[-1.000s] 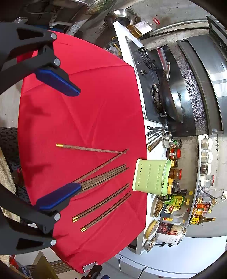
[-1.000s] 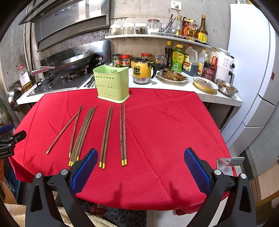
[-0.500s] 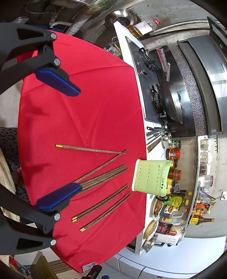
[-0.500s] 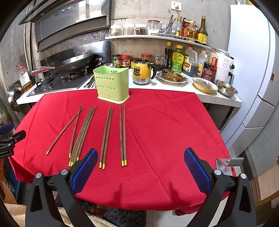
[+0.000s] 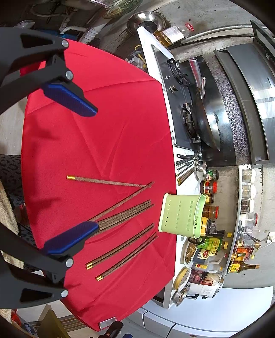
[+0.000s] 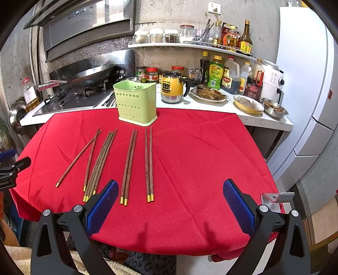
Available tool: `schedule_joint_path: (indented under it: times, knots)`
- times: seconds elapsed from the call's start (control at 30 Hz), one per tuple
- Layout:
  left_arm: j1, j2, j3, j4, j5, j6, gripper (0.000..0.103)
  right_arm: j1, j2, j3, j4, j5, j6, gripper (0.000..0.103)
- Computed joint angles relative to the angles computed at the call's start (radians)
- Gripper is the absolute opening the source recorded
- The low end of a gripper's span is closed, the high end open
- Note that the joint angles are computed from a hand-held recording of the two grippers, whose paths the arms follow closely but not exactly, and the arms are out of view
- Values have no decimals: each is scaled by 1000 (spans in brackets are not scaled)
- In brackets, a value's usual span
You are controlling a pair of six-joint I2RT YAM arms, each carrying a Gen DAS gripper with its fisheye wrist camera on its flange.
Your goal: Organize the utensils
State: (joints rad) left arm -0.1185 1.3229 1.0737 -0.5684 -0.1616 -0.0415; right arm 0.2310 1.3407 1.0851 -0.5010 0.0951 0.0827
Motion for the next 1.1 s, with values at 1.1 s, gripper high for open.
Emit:
schedule_joint_path:
  times: [1.1]
  knots:
    - [51,132,-61,139,79,33,97,-14,93,-102,204,-68,-3,97]
